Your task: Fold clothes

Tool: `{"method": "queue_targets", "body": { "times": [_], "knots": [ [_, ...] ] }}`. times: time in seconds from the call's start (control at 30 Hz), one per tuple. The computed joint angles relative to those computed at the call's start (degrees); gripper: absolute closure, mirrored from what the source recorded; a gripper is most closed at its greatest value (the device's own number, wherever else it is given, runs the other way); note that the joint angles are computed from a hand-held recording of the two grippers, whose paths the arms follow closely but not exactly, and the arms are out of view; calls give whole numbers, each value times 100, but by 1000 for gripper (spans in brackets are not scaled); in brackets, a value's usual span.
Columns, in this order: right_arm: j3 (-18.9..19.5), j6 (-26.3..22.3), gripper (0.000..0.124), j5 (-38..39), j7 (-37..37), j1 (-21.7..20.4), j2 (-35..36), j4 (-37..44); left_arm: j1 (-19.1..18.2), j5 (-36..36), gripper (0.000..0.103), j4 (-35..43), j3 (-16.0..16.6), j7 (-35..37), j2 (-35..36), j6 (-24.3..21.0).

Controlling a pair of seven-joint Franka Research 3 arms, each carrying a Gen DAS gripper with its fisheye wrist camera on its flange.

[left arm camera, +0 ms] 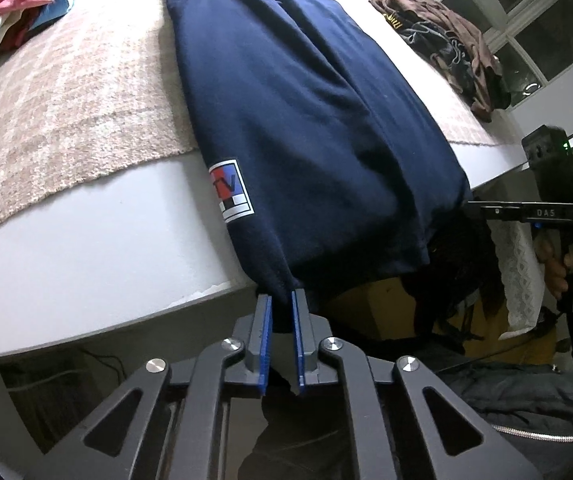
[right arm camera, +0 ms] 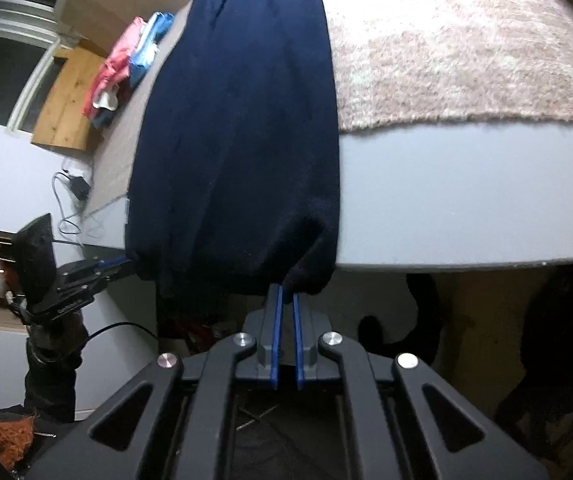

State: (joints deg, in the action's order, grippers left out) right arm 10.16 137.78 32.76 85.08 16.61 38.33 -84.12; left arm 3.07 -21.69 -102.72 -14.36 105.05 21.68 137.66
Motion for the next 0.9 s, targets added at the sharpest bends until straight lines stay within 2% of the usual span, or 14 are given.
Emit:
{"method": "queue_targets", "body": {
  "times": [0.2,0.27,0.3,0.37,0.4,0.43,0.47,0.57,0.63,0.67,0.7,0.73,0.8,0.9],
  "knots": [
    [-84,93,120,15,-84,-102,-284,-382,63,-298,97,-242,-43,145,-203,133],
    [-50,-81,117,31,-85,-130,-229,-290,23,-213,95,-143,-7,126,-126,26],
    [-34,-191,116,41,-84,-141,-198,-230,-33,-93,90,-132,27,56,-119,16],
    [-71,-159,100,-49,-122,-75,-262,-259,-52,-43,77,-135,19,61,-109,-10],
    [-89,5,86,-56,-138,-44,-331,-343,-70,1,71,-140,29,36,-108,5],
    [-57,174,76,34,-202,-74,-383,-416,-83,34,70,-116,36,9,-84,2],
    [-23,231,74,126,-228,-114,-362,-399,-88,57,69,-80,36,-11,-51,-13],
    [-17,210,74,220,-118,-150,-188,-200,-83,68,70,69,21,-149,98,-59],
    [-2,6,74,191,-69,-158,-2,33,-41,-6,73,106,-21,-148,155,-76],
    [20,-82,75,203,-53,-166,87,134,-25,-43,80,131,-39,-152,188,-87],
    [56,-125,81,255,-40,-180,161,200,-2,-90,91,126,-63,-119,204,-60],
    [65,-153,98,267,-17,-170,217,250,38,-167,93,99,-99,-45,194,-23],
    [65,-141,117,255,-4,-143,243,250,118,-346,96,47,-164,124,161,39],
    [240,74,118,564,-335,-282,-55,-114,176,-494,97,-64,-165,293,-34,128]
  ]
}}
